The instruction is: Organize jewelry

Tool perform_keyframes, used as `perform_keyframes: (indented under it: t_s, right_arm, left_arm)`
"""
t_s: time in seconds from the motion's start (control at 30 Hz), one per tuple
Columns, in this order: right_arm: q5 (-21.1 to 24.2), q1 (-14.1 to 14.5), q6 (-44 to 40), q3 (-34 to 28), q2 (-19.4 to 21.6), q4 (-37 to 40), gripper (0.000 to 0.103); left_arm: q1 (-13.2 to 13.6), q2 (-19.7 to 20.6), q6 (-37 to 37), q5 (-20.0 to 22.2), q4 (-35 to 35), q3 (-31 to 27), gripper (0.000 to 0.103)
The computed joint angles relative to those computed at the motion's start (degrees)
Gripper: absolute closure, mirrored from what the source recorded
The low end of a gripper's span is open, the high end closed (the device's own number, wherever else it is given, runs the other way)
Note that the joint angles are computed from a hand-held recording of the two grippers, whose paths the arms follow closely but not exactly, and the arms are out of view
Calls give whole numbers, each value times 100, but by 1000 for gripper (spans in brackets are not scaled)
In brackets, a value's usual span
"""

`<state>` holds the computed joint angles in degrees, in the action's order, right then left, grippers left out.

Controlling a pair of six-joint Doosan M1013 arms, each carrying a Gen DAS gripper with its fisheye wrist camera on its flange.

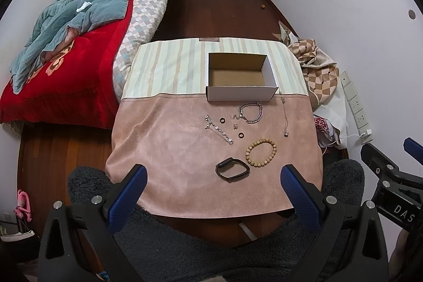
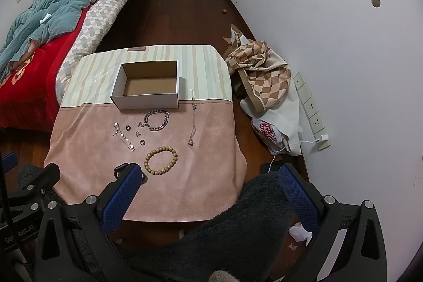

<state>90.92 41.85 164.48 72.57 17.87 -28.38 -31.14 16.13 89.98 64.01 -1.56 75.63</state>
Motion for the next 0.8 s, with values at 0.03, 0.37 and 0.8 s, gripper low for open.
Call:
perform_keyframes:
  t_s: [0.03,0.37,0.8]
  right_arm:
    - [5,-1,-8,-5,-3,-2,0]
    - [21,7,-7,-26,6,-14,0]
    - [-3,35,80,23,-30,-35,0]
  left_arm:
    - [2,-8,0,-9,-1,7,0]
    - [4,-26,16,-38,-10,24,0]
    - [-8,-48,26,-52,-2,13,0]
